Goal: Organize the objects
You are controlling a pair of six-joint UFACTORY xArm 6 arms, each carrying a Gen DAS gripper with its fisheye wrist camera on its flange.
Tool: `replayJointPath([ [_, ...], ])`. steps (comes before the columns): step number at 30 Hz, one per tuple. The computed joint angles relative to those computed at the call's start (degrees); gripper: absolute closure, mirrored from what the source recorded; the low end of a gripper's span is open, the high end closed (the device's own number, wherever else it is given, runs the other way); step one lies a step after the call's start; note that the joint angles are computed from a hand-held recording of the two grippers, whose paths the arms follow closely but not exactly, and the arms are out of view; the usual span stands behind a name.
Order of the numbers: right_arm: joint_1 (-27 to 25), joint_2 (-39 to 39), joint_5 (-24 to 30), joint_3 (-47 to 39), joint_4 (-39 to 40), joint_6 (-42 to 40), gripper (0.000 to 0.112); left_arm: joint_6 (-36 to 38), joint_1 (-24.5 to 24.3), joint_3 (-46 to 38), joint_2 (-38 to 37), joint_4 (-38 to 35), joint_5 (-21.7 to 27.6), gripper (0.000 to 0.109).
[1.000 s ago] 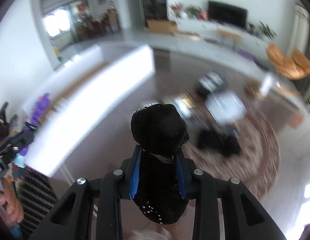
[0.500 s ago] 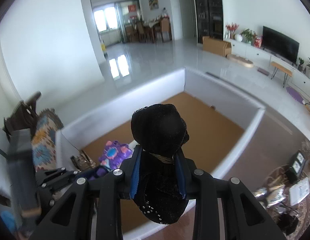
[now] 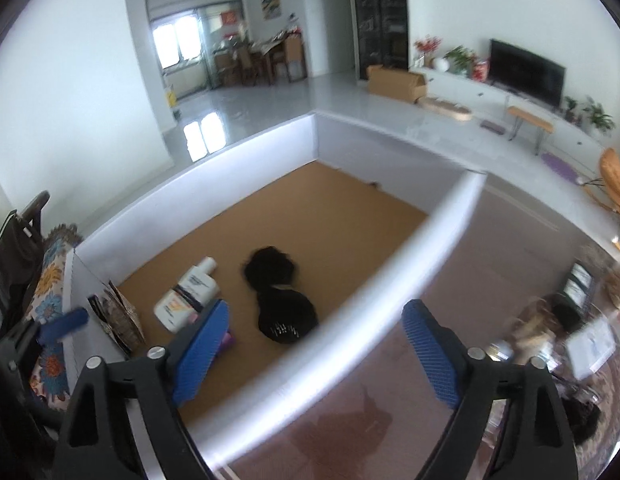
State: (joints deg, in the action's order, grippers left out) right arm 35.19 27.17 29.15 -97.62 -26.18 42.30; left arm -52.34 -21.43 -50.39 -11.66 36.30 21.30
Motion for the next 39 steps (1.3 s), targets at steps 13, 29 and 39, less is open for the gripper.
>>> replayJointPath([
  [13, -2.1, -42.6, 11.3, 57.9, -31.0, 33.3, 0.017, -17.3, -7.5, 4.5, -6.2, 15.7, -10.2, 0.006],
  [29, -8.3, -54.1, 7.7, 72.4, -23.3, 34.9, 0.009, 9.6, -24.2, -1.7, 10.8, -6.6, -11.8, 0.006],
  [39, -10.5, -54.6, 3.8, 73.6, -20.1, 34.2, 0.009, 4.9, -23.4, -2.6, 14.5, -0.2, -8.5, 0.006],
])
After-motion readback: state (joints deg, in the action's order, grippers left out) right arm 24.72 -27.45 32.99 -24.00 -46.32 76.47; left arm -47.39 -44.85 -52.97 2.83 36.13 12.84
